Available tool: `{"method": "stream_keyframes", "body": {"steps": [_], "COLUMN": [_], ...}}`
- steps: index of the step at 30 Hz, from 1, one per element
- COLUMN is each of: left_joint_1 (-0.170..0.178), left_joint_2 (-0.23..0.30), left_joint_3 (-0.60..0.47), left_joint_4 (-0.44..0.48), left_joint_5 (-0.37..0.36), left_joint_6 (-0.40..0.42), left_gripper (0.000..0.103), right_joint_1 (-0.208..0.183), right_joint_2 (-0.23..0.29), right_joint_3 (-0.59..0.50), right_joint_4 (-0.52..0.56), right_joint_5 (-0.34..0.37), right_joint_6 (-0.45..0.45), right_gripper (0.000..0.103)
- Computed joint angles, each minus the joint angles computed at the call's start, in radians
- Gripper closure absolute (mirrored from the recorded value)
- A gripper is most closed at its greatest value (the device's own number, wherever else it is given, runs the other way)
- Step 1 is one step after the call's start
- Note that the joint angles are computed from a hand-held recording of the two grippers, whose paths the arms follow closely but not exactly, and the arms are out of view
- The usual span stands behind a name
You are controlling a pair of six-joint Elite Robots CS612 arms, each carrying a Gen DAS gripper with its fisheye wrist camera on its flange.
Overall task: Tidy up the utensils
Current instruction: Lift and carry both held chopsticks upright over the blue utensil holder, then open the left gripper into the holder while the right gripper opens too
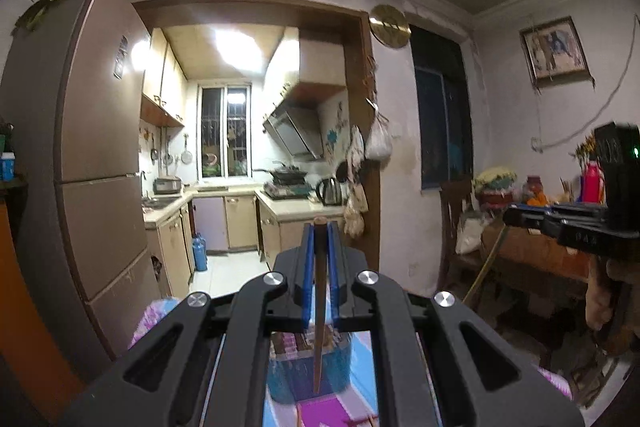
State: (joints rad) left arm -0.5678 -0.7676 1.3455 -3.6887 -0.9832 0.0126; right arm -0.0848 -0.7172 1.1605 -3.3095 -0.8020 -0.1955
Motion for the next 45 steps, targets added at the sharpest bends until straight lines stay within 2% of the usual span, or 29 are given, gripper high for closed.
{"method": "stream_keyframes", "body": {"steps": [4, 9, 19, 26, 40, 42, 44, 45], "left_joint_1": [0.017, 0.042, 0.083, 0.104, 0.123, 0.126, 0.127, 0.126], "left_joint_2": [0.009, 0.039, 0.114, 0.142, 0.182, 0.184, 0.184, 0.182], "left_joint_3": [-0.06, -0.148, -0.257, -0.286, -0.339, -0.34, -0.336, -0.331], "left_joint_4": [0.012, 0.052, 0.189, 0.252, 0.338, 0.348, 0.345, 0.337], "left_joint_5": [0.001, -0.003, -0.039, -0.065, -0.105, -0.109, -0.102, -0.097], "left_joint_6": [0.006, 0.002, -0.047, -0.09, -0.128, -0.134, -0.139, -0.139], "left_gripper": [0.098, 0.098, 0.098, 0.098, 0.097, 0.094, 0.066, 0.06], "right_joint_1": [0.014, 0.039, 0.09, 0.107, 0.127, 0.127, 0.124, 0.123], "right_joint_2": [0.024, 0.08, 0.212, 0.258, 0.304, 0.311, 0.317, 0.317], "right_joint_3": [-0.095, -0.244, -0.489, -0.561, -0.628, -0.637, -0.646, -0.647], "right_joint_4": [0.036, 0.124, 0.353, 0.43, 0.526, 0.532, 0.533, 0.528], "right_joint_5": [0.004, 0.0, -0.008, -0.02, -0.057, -0.06, -0.053, -0.053], "right_joint_6": [0.039, 0.069, 0.018, -0.012, -0.07, -0.067, -0.051, -0.043], "right_gripper": [0.096, 0.096, 0.096, 0.096, 0.096, 0.096, 0.095, 0.095]}}
